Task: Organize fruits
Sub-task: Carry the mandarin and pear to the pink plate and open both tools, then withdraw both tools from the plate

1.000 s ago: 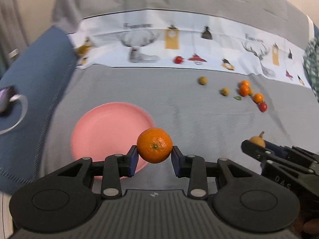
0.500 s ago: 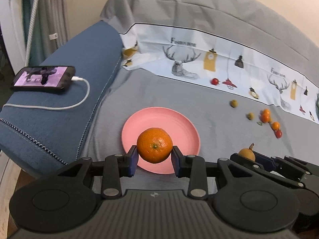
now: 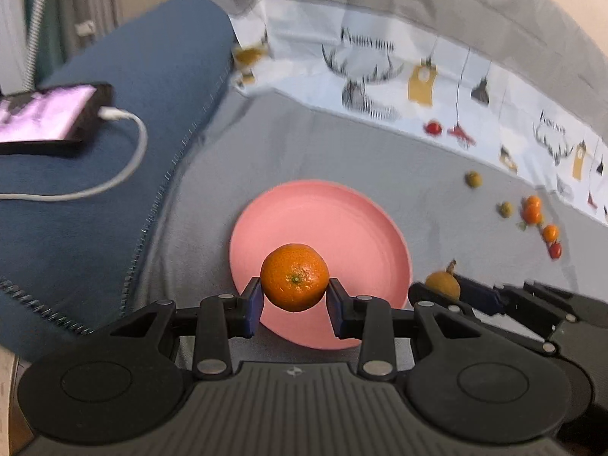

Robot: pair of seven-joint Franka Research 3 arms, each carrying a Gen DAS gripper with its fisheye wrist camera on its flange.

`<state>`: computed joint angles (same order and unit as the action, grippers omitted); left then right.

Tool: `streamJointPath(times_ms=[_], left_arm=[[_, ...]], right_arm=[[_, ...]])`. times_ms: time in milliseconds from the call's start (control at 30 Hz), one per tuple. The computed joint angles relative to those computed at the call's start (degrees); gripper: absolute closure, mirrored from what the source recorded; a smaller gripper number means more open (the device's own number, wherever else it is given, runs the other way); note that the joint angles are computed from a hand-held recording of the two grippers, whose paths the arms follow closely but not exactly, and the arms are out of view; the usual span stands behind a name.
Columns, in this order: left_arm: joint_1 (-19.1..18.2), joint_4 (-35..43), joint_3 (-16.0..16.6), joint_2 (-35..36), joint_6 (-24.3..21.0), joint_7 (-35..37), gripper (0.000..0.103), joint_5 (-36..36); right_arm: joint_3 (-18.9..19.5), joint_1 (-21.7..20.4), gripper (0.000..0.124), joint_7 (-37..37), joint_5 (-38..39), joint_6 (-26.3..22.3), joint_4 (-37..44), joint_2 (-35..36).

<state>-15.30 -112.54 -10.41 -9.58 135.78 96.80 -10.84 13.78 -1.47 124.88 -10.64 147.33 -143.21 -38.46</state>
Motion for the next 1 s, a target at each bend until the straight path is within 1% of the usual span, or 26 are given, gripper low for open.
streamJointPath(times_ms=[67, 200, 500, 567, 600, 633, 667, 700, 733, 767, 833, 900, 933, 1000], left_arm=[[0.2, 1.5, -0.3, 2.5, -0.9, -0.7, 0.064, 1.0], [0.7, 3.8, -1.1, 6.3, -1.2, -0.9, 0.064, 2.5], [1.5, 8.0, -2.5, 12.2, -1.0, -2.5, 0.063, 6.7], [1.7, 8.3, -2.8, 12.8, 0.1, -1.4, 0.062, 6.7], [1.8, 7.9, -2.9, 12.6, 1.7, -0.6, 0.053, 6.7], [1.8, 7.2, -3.0, 12.2, 3.6, 0.4, 0.040, 6.8], [1.8, 6.9, -3.1, 11.8, 5.0, 1.0, 0.010, 7.0], [1.8, 6.2, -3.1, 11.2, 6.8, 1.4, 0.001, 7.1], [1.9, 4.9, -3.1, 10.1, 9.4, 2.4, 0.000, 5.7], [1.9, 4.3, -3.0, 9.3, 10.1, 3.9, 0.000, 4.1], [1.7, 4.0, -2.7, 7.9, 8.4, 5.4, 0.000, 2.9], [1.6, 1.7, -2.3, 4.9, 7.8, 4.6, 0.000, 3.2], [1.5, 0.2, -2.0, 3.1, 7.6, 4.1, 0.000, 3.2], [1.5, -3.0, -1.5, -1.1, 6.4, 1.3, 0.000, 4.8]], right_arm=[[0.0, -0.2, 0.095, -0.1, -0.2, 0.3, 0.6, 2.1], [-0.6, -0.1, 0.095, -0.6, -1.0, 0.6, 1.5, 5.6], [-2.0, 0.6, 0.095, -1.2, -3.1, 1.8, 2.9, 11.0], [-2.3, 0.7, 0.094, -1.3, -3.7, 2.2, 3.5, 12.0], [-2.4, 0.6, 0.092, -1.5, -4.3, 2.9, 3.7, 12.4], [-2.4, 0.5, 0.076, -1.7, -5.0, 3.2, 4.0, 12.7], [-2.1, 0.2, 0.060, -1.7, -6.1, 3.2, 4.5, 12.9], [-1.3, -0.6, 0.049, -0.8, -7.9, 3.6, 4.6, 12.6], [-0.9, -1.2, 0.046, -0.1, -9.2, 4.0, 4.4, 12.0], [-0.8, -1.2, 0.042, 0.1, -9.9, 3.7, 4.2, 11.0], [-1.1, -0.4, 0.039, -0.2, -9.0, 0.8, 4.0, 8.7], [-1.4, 0.7, 0.034, 0.2, -7.0, -2.5, 3.3, 5.8], [-1.5, 1.4, 0.034, 0.5, -5.7, -4.2, 2.6, 3.8], [-1.0, 2.7, 0.031, 1.2, -3.6, -7.7, 1.3, -0.6]])
